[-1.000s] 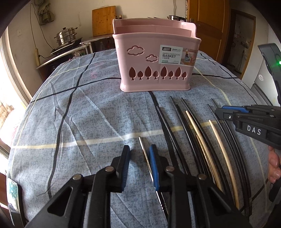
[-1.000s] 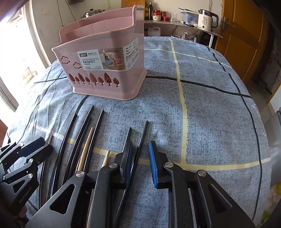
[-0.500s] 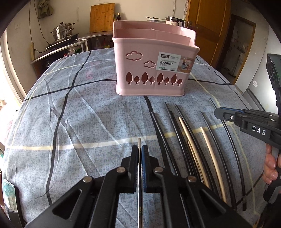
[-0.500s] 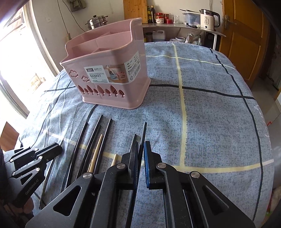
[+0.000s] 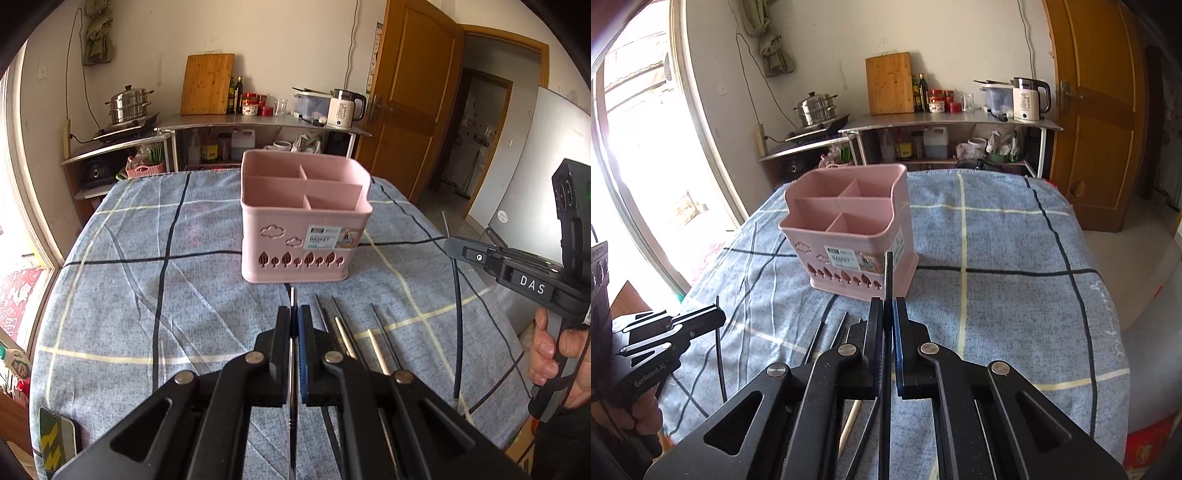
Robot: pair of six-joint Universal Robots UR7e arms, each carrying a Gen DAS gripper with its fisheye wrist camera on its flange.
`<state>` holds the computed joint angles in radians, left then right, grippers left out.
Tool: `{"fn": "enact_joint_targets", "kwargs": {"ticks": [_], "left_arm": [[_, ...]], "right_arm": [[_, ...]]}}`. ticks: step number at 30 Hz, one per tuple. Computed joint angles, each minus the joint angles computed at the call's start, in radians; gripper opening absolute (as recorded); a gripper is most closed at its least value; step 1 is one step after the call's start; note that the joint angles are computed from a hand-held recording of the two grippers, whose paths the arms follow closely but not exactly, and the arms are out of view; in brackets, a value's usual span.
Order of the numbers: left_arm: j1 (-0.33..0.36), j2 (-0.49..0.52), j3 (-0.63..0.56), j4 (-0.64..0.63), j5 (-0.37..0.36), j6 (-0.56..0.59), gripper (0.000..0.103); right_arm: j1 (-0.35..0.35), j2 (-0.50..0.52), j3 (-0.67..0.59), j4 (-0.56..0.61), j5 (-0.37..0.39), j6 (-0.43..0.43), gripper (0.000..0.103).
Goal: Organize utensils
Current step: 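Lift both held chopsticks and carry them over the pink basket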
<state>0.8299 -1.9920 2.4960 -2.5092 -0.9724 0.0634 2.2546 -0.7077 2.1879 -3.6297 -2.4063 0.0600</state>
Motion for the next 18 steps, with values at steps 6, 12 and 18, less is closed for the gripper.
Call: {"fn": "enact_joint_targets", "kwargs": {"ticks": [6, 12, 18], "left_arm": [[-0.046, -0.046, -0.022, 0.021, 0.002, 0.004, 0.004], [-0.05, -0.045, -0.034, 0.021, -0.004, 0.013, 0.004], [-0.046, -0.037, -0.047, 0.02, -0.017, 0.013, 0.004]], "right_arm": [[0.057, -0.028, -0.004, -0.038, -0.041, -0.035, 0.005], [0.091, -0.036, -0.008, -0.075, -0.071, -0.068, 0.005], [0.108, -0.038, -0.014, -0.086, -0.088, -0.089, 0.005]]}}
